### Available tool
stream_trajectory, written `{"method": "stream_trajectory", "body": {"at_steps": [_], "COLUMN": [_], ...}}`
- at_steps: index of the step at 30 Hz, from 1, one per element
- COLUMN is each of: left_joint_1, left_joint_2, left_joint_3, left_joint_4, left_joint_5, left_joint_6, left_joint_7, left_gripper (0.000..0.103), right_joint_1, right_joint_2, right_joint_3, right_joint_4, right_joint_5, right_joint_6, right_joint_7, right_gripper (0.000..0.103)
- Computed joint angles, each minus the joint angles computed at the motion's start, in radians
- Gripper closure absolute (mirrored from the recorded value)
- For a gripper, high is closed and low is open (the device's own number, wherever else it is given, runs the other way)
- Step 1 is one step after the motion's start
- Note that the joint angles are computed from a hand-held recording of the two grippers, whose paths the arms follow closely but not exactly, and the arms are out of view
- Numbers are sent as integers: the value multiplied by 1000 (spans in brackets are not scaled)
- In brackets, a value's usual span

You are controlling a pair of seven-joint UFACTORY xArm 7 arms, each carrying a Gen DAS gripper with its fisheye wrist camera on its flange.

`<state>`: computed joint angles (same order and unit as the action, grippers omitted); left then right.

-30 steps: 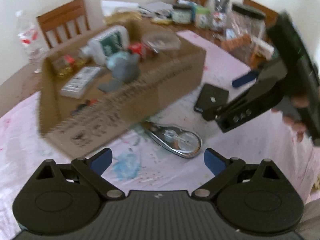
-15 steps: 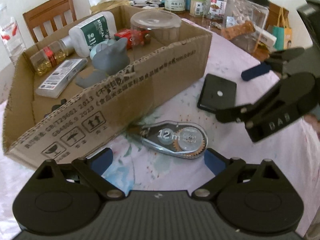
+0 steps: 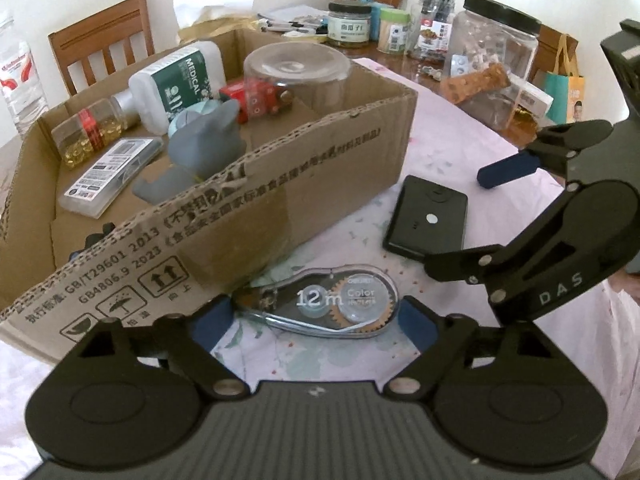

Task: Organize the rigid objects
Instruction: 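Grasp the white correction tape roller with the left tool while the right tool grasps the black pad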

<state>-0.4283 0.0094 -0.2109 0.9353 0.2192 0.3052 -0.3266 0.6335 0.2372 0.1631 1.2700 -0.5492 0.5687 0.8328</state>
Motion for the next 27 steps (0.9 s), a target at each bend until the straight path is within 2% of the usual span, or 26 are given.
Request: {"method": "stream_trajectory", "body": {"at_steps": [8, 17, 22, 27], "left_joint_1": [1, 54, 92, 107], "left_joint_2": [-24, -169, -230, -236], "left_joint_3": [-1, -36, -66, -80], "left_joint_4": [-20, -136, -189, -204], "left_joint_5": [61, 139, 170, 199], "left_joint_6": [14, 100, 119, 104], "left_joint_7": [-91, -308, -404, -429], "left_gripper": [14, 14, 14, 10], "right_joint_1": [-3, -1, -5, -14], "right_joint_2": [1, -1, 24, 65], "right_joint_3": [0, 2, 17, 22], "right_joint_4": [2, -8, 8, 52], "right_joint_5": [11, -5, 30, 108], "right_joint_6": [-1, -22, -72, -96], "right_joint_7": [-19, -11, -114, -255], "right_gripper": [0, 0, 0, 0]}}
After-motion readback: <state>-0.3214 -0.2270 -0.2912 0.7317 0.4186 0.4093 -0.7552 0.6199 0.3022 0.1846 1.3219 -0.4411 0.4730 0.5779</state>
